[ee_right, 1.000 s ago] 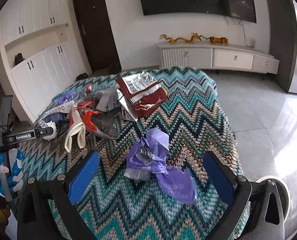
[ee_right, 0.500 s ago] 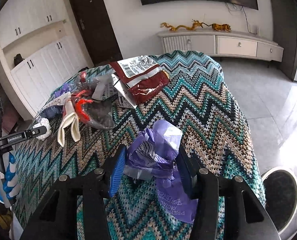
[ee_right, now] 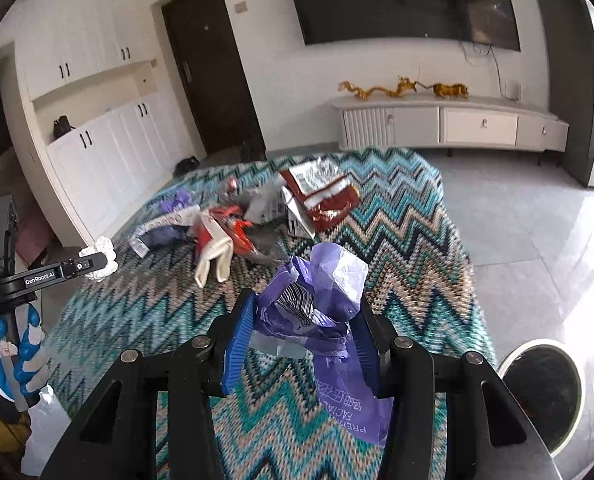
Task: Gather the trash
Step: 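Carry the tissue and purple wrapper to the bin and open both tools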
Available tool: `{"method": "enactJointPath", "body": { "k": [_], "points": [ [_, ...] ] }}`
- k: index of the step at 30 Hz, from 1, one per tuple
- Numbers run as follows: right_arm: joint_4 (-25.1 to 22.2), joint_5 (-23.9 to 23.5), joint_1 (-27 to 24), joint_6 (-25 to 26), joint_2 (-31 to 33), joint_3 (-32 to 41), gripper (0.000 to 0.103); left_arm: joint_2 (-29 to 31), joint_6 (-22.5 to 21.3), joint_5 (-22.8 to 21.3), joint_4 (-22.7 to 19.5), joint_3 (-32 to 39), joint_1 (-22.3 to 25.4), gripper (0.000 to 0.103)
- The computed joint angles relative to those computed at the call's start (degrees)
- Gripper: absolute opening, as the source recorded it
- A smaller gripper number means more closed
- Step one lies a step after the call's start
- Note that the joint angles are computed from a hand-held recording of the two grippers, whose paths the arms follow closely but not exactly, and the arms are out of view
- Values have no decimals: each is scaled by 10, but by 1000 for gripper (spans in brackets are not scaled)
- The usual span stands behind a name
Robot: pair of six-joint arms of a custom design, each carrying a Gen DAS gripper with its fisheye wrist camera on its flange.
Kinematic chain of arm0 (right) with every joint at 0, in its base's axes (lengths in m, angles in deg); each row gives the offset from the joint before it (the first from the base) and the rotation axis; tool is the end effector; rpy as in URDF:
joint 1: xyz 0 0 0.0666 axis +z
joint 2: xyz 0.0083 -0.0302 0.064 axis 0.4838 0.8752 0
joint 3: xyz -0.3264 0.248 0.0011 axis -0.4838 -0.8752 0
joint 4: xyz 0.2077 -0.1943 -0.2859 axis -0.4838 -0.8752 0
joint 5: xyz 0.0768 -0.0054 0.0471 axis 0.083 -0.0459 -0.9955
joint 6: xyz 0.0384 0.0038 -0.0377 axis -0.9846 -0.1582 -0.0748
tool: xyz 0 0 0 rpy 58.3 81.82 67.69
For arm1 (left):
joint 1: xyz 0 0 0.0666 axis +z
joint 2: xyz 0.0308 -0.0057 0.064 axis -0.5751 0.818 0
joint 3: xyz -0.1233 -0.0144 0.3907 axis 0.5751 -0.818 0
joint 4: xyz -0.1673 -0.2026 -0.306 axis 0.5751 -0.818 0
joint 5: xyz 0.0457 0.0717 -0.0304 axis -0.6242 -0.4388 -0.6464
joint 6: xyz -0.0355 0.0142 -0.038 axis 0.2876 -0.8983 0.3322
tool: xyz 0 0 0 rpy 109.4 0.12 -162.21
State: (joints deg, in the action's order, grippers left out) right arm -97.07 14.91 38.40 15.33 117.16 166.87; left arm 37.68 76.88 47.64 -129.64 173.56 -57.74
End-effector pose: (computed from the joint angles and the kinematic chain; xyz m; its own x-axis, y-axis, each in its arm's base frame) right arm 0.6721 0.1258 0.4450 -0.6182 -0.1845 -0.7640 -0.4943 0.8471 0.1954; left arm 0.6015 -0.2402 0.4753 -0.6271 -0.3155 -0.7122 -0.2049 0.9489 -0.2399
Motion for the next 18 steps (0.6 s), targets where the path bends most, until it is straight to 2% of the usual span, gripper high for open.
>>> {"method": "enactJointPath", "body": {
  "k": [5,10,15,18],
  "points": [
    [38,-4,-16,-10,-52,-47,47,-18,-11,-14,11,0,-16,17],
    [66,-3,-38,-12,-89,-79,47,-9,-30,-18,4,39,-36,17],
    [87,3,-69,-18,-108,-96,47,35,-58,-9,-21,126,-59,17],
    [96,6,-93,-26,-113,-103,47,85,-81,2,-58,211,-73,17]
  ]
}}
